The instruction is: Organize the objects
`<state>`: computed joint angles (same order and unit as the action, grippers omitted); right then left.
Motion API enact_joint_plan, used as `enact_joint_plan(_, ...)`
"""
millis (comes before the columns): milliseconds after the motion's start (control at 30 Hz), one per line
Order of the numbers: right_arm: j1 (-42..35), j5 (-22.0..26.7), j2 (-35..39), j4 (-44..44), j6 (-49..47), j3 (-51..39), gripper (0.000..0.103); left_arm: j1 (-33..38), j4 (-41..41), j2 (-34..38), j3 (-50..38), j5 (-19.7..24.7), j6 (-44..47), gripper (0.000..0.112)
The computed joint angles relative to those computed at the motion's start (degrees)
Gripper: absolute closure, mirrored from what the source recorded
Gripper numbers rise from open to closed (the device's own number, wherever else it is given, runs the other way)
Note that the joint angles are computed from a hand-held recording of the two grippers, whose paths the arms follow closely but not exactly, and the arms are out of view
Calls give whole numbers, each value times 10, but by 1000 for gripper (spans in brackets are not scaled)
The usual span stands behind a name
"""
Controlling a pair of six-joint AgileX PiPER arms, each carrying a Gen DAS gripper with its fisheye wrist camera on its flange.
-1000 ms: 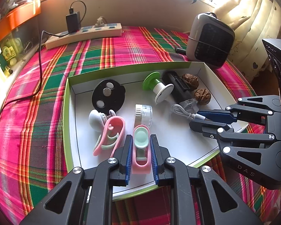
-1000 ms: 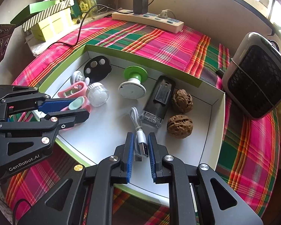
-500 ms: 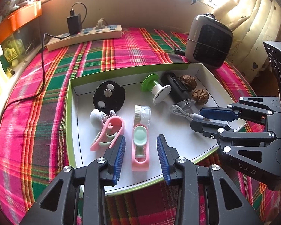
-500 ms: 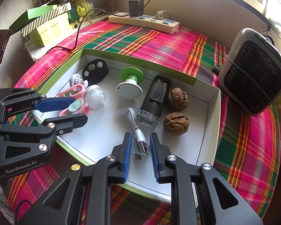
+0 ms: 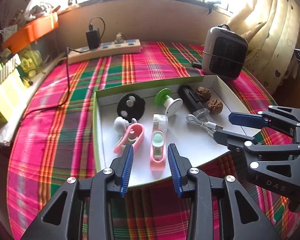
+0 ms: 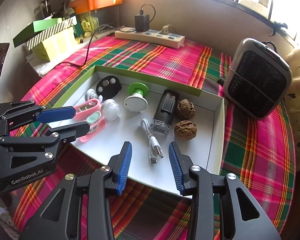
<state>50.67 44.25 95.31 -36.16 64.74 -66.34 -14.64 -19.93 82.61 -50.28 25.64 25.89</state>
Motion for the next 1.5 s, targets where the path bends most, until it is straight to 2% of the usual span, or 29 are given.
enact_joint_plan(100,22,7,-13,-32,52,11,63,6,3,-24,16,-1,-6,78)
enact_joint_plan(233,66,46,-20,-79,132,17,58,9,22,-55,42,-11,-24,78)
enact_joint_plan(567,150,115,-19,-126,275,31,56,12,61,-128,114,-25,-58,78)
enact_joint_plan(800,187,145,-6,-120,333,36,55,25,63,-144,162,-39,-66,78)
enact_joint_plan(867,198,152,2,-118,350,37,50,29,82,-139,171,-43,-87,78)
enact_joint_plan(967,206,153,12,-104,364,39,50,28,101,-142,184,-50,-108,78)
enact_joint_plan(1067,218,164,25,-95,371,35,50,34,72,-150,195,-52,-79,78)
enact_joint_plan(1200,228,165,27,-90,407,44,50,21,97,-158,212,-67,-107,78)
enact_joint_plan(1400,245,192,36,-80,435,45,50,19,91,-170,226,-79,-115,78)
enact_joint_plan(1500,249,198,35,-78,445,47,44,11,116,-170,229,-86,-147,77)
